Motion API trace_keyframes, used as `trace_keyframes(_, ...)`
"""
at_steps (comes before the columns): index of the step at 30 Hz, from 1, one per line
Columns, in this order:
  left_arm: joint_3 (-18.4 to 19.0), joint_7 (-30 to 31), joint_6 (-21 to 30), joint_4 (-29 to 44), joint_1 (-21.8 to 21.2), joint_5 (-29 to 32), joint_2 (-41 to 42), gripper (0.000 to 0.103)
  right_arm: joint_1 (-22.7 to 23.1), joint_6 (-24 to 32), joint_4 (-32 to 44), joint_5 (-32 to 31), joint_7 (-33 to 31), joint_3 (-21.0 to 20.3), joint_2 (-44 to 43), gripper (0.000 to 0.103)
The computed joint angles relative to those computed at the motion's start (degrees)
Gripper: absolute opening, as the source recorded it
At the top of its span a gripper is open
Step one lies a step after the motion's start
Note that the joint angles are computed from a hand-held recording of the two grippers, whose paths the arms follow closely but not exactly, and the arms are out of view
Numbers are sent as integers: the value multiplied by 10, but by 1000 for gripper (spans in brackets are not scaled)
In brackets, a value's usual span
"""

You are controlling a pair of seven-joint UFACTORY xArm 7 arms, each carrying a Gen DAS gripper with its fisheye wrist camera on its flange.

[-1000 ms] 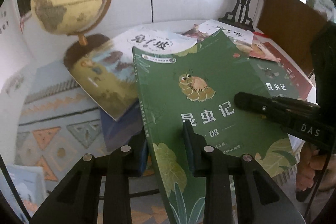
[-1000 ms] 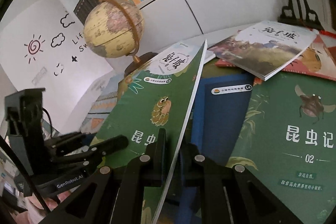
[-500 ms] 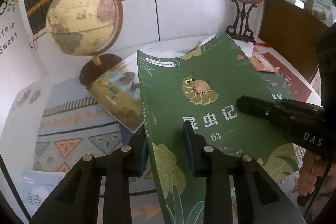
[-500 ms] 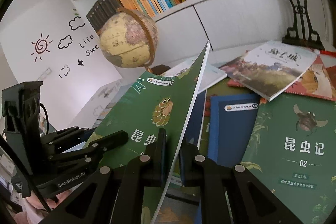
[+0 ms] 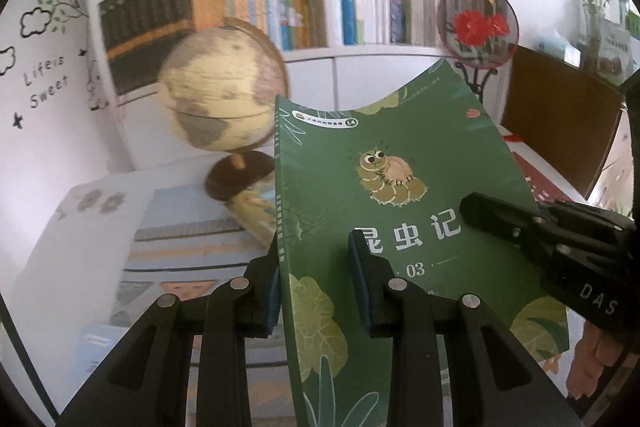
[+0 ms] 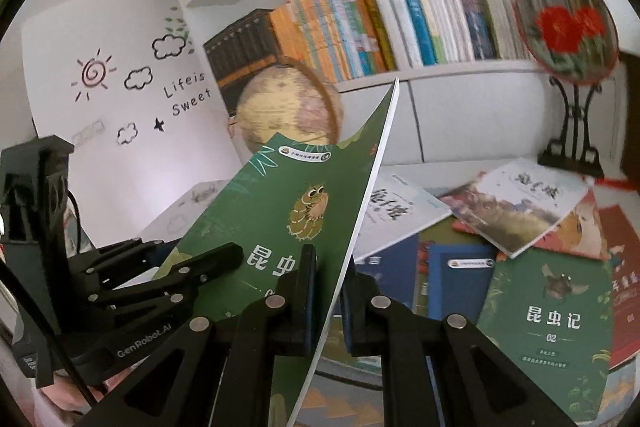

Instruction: Organize books

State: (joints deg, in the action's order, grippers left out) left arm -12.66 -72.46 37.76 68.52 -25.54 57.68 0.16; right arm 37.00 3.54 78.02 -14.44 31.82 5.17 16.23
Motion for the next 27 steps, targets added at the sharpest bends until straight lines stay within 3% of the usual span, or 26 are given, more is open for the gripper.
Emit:
trace_keyframes(5,-7,13,40,-45,19,-14,-69,27,52,81,87,-43,32,-11,29,11)
trace_keyframes(13,-2,102,45,-141,75,-108,-207,27,86,197,262,-20,9,37,123,12)
trace_keyframes(16,-3,135,60,-171,102,-122,-245,27,110,229,339,7,1,45,179,12)
trace_keyframes(18,59,209,-11,-219,70,-203,-279,27,113,231,384,40,-31,73,222,13)
trace_keyframes(19,71,230,-27,-231,65,-229,-287,22,108,241,413,74,-52,101,248,9)
trace_keyframes(20,59,234,-19,-243,84,-231,-296,20,118,263,450,98,-50,105,276,9)
trace_keyframes(21,37,223,1,-248,106,-212,-301,20,138,284,482,97,-31,85,298,10)
trace_keyframes(23,56,249,-17,-283,107,-243,-324,23,167,323,537,101,-12,54,346,9)
trace_keyframes(24,64,260,-10,-298,110,-263,-333,23,164,324,539,115,-14,58,356,5)
trace_keyframes(27,64,272,-10,-340,139,-283,-359,24,123,286,495,213,-31,124,376,5)
